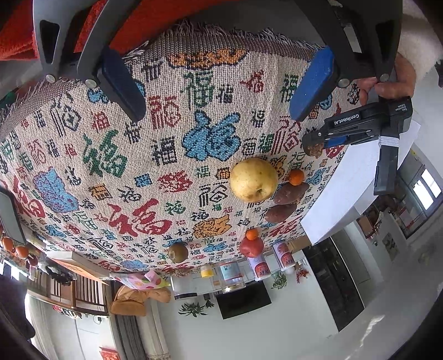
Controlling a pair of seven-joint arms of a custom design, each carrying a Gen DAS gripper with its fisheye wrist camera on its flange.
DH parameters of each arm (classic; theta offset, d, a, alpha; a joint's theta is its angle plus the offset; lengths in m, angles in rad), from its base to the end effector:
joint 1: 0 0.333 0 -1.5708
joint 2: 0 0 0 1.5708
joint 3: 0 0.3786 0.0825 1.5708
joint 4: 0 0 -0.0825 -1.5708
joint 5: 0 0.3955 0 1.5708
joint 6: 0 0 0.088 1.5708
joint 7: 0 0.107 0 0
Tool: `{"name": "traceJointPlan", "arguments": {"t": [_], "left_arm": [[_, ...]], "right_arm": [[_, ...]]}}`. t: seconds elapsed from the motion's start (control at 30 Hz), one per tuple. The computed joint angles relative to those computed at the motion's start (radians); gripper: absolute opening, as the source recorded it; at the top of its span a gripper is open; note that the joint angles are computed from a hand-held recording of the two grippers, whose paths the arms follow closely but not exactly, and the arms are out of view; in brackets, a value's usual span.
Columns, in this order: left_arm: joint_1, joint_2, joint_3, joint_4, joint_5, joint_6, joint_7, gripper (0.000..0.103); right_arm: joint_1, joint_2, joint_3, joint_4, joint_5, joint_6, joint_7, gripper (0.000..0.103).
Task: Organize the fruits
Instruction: 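Lift the dark brown fruit off the cloth with the left tool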
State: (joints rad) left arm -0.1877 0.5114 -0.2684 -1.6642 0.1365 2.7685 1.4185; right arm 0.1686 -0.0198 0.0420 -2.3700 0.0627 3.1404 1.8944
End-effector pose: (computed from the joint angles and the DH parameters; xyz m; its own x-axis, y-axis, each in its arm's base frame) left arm 0.6966 -0.3052 0.4375 -0.3632 -0.9259 0.1036 -0.7865 0.2451 -0.5668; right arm 0.5411 0.1102 0.4810 -0.0655 -0.9615 -0.2670 -0.7161 0.2316 -0.6584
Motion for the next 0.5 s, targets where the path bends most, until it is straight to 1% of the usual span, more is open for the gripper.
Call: {"name": "traceJointPlan", "arguments": {"t": [0.07, 0.13, 0.17, 0.23, 0.27, 0.33, 0.4, 0.43, 0.47, 0.5], "left_arm": [[0.001, -0.016, 0.012, -0.032, 0.007, 0.025, -0.013, 0.048], [0.018, -0.022, -0.006, -0.050, -0.001, 0.043, 0.004, 0.054], [0.018, -0.024, -0.007, -0.056, 0.001, 0.048, 0.008, 0.060], [0.005, -0.028, 0.005, -0.063, 0.019, 0.056, 0.002, 0.064], [-0.008, -0.029, 0.018, -0.065, 0.034, 0.060, -0.009, 0.064], [-0.024, -0.028, 0.035, -0.063, 0.059, 0.064, -0.027, 0.064], [-0.025, -0.028, 0.037, -0.065, 0.066, 0.073, -0.041, 0.062], [-0.030, -0.027, 0.045, -0.065, 0.076, 0.078, -0.052, 0.059], [-0.040, -0.027, 0.059, -0.065, 0.092, 0.083, -0.069, 0.048], [-0.048, -0.027, 0.070, -0.064, 0.107, 0.086, -0.082, 0.045]], "right_arm": [[0.025, 0.005, -0.007, 0.008, 0.142, -0.009, -0.120, 0.103], [0.035, 0.011, -0.007, 0.018, 0.229, -0.019, -0.191, 0.103], [0.037, 0.013, -0.007, 0.021, 0.250, -0.024, -0.207, 0.103], [0.035, 0.011, -0.008, 0.018, 0.234, -0.025, -0.191, 0.103], [0.033, 0.010, -0.008, 0.016, 0.222, -0.022, -0.181, 0.103], [0.030, 0.007, -0.007, 0.011, 0.197, -0.017, -0.159, 0.103], [0.025, 0.007, -0.007, 0.010, 0.167, -0.018, -0.131, 0.103], [0.023, 0.007, -0.007, 0.010, 0.158, -0.020, -0.123, 0.103], [0.024, 0.007, -0.007, 0.011, 0.161, -0.022, -0.128, 0.103], [0.025, 0.008, -0.007, 0.013, 0.166, -0.024, -0.135, 0.103]]}}
